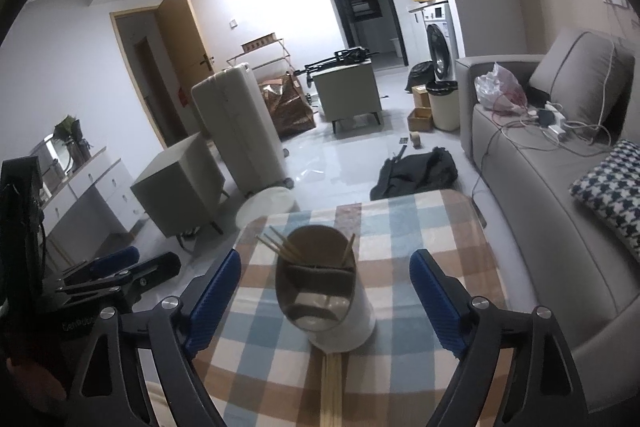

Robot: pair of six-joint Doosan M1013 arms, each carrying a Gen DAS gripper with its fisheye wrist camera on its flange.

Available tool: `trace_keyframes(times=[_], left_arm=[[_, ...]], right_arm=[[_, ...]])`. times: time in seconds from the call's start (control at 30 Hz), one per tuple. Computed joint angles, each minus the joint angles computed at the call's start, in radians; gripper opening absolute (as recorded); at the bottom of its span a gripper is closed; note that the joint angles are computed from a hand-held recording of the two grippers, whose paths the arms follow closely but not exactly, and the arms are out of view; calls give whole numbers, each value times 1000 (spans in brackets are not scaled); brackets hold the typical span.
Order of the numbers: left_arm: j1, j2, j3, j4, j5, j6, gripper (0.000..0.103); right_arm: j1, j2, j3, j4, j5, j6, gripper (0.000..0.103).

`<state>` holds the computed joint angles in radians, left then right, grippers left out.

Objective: Organize utensils
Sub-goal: 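Withdraw both open grippers from the holder back over the bundle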

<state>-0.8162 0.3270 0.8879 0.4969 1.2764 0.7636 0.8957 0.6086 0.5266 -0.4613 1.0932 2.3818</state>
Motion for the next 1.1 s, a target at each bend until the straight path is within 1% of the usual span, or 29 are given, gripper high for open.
trace_keyframes(times=[0.2, 0.27, 0.37, 0.47, 0.53, 0.6, 0.67, 0.7, 0.83, 0.93, 0.97, 1.07, 1.1], left_arm=[[-20, -16, 42, 45, -8, -32, 93], [-19, -20, 58, 35, -17, -36, 93], [-31, -25, 85, 40, -19, -40, 93], [-35, -35, 116, 25, -39, -45, 93], [-39, -39, 133, 25, -46, -52, 93], [-38, -41, 149, 18, -51, -53, 93], [-39, -41, 162, 29, -38, -67, 93], [-34, -42, 168, 14, -32, -76, 93], [-22, -40, 182, -14, -17, -79, 93], [-13, -39, 188, -35, 1, -83, 93], [-6, -40, 191, -50, 4, -89, 93], [8, -45, 199, -71, 17, -109, 93], [13, -45, 200, -82, 23, -112, 93]], right_arm=[[15, -41, 87, -26, -19, 32, 94], [18, -53, 117, -24, -25, 35, 94], [19, -69, 162, -15, -30, 41, 95], [19, -77, 187, 2, -24, 39, 95], [19, -85, 213, 15, -35, 33, 97], [21, -92, 235, 16, -38, 29, 98], [21, -95, 253, 31, -33, 20, 98], [21, -95, 258, 36, -30, 19, 98], [13, -88, 267, 74, 1, 16, 98], [9, -74, 258, 77, 32, 27, 97], [3, -66, 250, 99, 43, 19, 96], [-11, -38, 217, 174, 82, -13, 85], [-14, -28, 205, 194, 93, -26, 83]])
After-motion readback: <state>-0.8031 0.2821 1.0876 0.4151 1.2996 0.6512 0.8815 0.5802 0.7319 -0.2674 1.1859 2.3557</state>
